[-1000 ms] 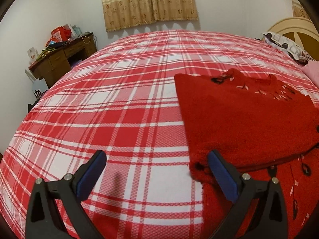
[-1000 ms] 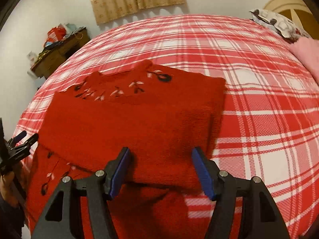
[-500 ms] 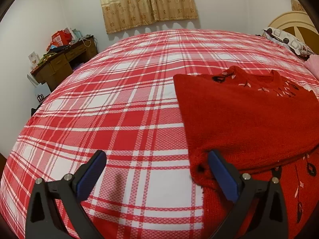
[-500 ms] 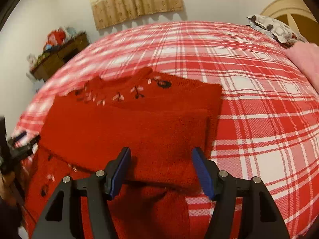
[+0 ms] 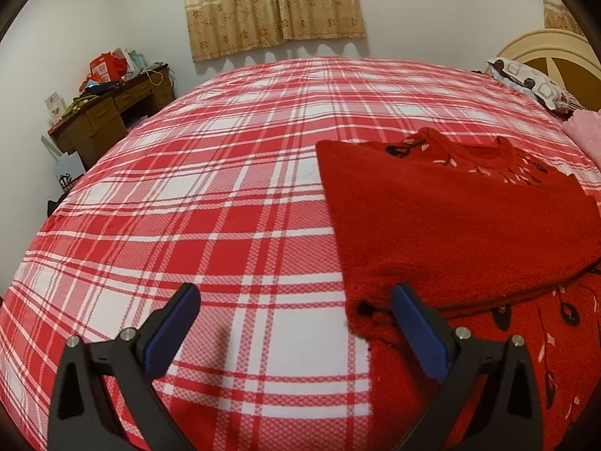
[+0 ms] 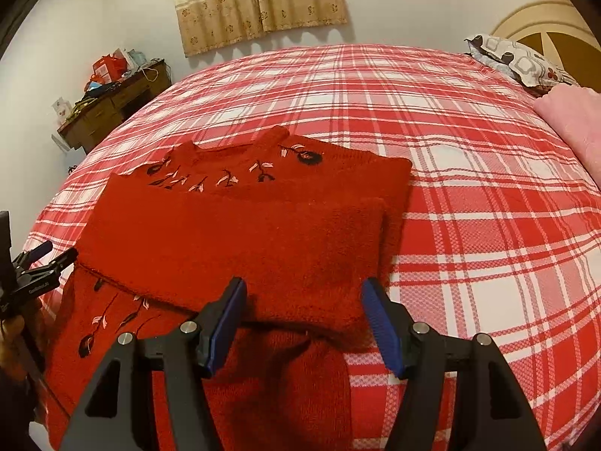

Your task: Fold small clothes

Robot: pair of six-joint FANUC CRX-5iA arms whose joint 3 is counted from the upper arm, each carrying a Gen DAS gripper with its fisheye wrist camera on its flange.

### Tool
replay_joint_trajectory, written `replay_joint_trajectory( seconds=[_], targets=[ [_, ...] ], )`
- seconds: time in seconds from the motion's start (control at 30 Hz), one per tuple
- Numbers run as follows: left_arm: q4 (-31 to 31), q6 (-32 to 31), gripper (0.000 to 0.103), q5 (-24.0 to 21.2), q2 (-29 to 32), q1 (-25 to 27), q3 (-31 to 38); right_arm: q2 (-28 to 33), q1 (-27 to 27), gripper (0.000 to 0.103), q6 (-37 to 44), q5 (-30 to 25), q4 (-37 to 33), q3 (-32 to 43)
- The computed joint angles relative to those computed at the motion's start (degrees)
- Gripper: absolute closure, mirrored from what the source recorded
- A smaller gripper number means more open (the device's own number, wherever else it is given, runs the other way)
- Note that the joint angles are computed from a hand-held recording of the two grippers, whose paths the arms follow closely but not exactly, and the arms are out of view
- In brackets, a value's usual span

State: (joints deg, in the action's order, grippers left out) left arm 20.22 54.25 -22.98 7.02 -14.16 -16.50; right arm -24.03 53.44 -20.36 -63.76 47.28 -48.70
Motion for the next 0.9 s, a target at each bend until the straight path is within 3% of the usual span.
replay_joint_trajectory(
  seconds=[0.23, 0.4, 0.6, 0.9],
  targets=[
    [1.79, -2.40, 0.000, -0.62, -1.55, 0.05, -1.43, -0.74, 1.89, 0.038, -2.33, -1.18, 0.32, -0.61],
    [6.93, -7.66, 0.000, -0.75, -3.85, 0.35, -4.05, -1.78, 5.20, 0.038, -4.03, -3.57, 0.25, -0.62],
    [15.57, -15.93, 0.000, -0.86, -8.33, 0.53, -8.89, -2.71, 11.71, 0.038, -6.11, -7.65, 0.39, -0.05],
    [22.06, -23.79, 0.000, -2.76, -14.33, 1.33, -14.59, -2.38, 22.24, 0.038, -10.43, -14.48, 0.13, 1.75]
  ],
)
